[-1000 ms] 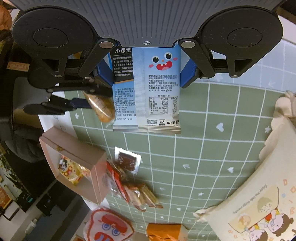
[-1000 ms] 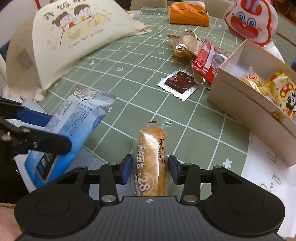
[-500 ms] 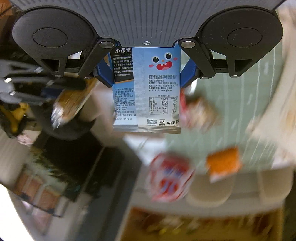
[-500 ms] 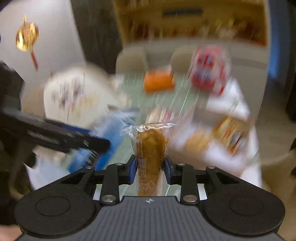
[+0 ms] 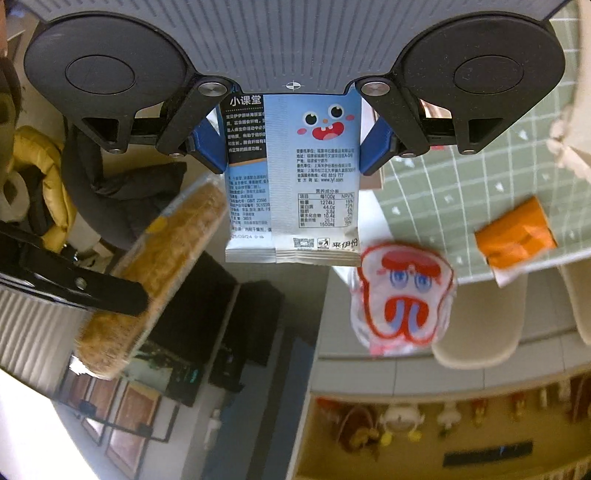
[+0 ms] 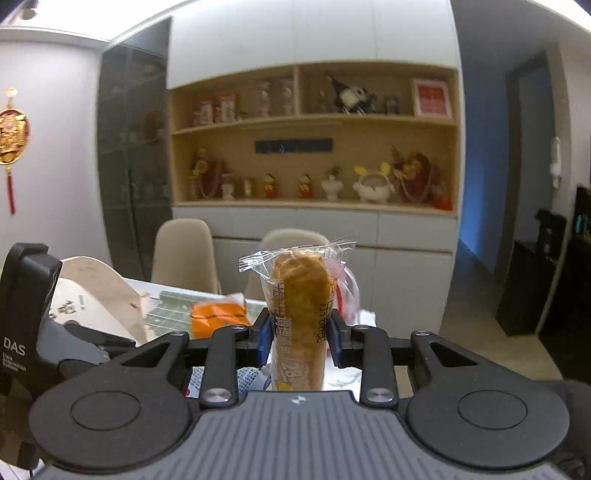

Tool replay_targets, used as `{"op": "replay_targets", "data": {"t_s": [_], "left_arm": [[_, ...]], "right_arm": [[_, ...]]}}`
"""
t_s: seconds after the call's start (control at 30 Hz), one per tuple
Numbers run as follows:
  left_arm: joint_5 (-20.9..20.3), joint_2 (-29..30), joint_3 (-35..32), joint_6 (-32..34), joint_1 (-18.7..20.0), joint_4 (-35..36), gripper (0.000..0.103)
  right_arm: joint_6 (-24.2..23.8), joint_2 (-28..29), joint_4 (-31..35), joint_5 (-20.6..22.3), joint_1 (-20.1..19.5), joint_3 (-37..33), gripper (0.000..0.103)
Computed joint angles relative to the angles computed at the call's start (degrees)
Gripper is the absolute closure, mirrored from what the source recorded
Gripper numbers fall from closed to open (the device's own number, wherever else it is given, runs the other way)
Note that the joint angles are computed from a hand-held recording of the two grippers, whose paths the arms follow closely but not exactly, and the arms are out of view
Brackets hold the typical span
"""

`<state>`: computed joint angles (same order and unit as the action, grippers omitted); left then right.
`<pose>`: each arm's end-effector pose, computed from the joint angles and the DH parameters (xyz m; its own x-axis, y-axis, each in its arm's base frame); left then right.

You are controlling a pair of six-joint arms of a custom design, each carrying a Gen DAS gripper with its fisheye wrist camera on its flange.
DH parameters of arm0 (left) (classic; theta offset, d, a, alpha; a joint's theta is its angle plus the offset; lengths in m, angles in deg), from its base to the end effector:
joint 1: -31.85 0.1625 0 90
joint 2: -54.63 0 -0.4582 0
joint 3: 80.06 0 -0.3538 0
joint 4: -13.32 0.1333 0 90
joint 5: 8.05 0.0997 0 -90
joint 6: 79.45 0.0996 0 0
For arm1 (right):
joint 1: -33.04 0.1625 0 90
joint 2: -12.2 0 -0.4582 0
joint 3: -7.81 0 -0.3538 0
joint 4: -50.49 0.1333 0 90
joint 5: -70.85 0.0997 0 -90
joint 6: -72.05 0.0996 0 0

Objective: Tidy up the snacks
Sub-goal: 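Lift the wafer stick with the right tool while the left tool carries the bar pack to the box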

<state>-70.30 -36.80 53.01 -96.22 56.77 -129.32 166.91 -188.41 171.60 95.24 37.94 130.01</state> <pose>-0.2577 -0.3179 0.3180 -0.6910 0.6133 -0.3826 0.7215 0.6168 -0.3146 0.4129 -0.1894 0.2466 -0.7327 -0.0277 0.6799 -0.6424 0.3579 -0.6777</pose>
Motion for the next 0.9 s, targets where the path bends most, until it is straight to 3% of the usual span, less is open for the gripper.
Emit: {"op": "replay_targets", "data": {"t_s": [0.2,0.4,0.5,0.63,0.67,0.7,0.8,0.83,0.9], "left_arm": [[-3.9,7.1,-0.3,1.9,7.8,-4.7,0.019],[-10.0,14.4,-0.2,4.3,15.3,-13.7,0.019],[-12.0,16.6,-0.9,4.8,17.8,-15.7,0.019],[-13.0,17.2,-1.9,5.4,19.4,-13.8,0.019],[-12.8,17.2,-2.2,6.0,19.3,-12.6,0.019],[-12.1,17.1,-2.7,7.1,19.2,-10.1,0.019],[-10.5,17.2,-3.0,9.6,18.2,-3.9,0.019],[-9.7,17.6,-2.2,9.7,17.8,-4.8,0.02],[-9.8,17.4,0.6,7.2,17.9,-13.4,0.023]], "right_arm": [[-5.2,-1.1,6.7,4.4,-6.7,4.4,0.073],[-8.9,-1.8,11.4,11.9,-12.3,11.0,0.073],[-10.5,-3.1,14.3,15.9,-16.9,13.7,0.064],[-8.6,-4.1,10.4,14.0,-18.6,15.3,0.058],[-8.4,-3.8,9.7,13.6,-18.6,15.5,0.052],[-8.1,-3.8,9.3,13.2,-18.6,16.0,0.046],[-7.6,-3.8,7.9,12.3,-18.6,16.4,0.043],[-7.5,-4.0,7.6,12.4,-18.8,16.2,0.043],[-7.9,-5.4,9.0,12.7,-19.6,15.9,0.043]]}}
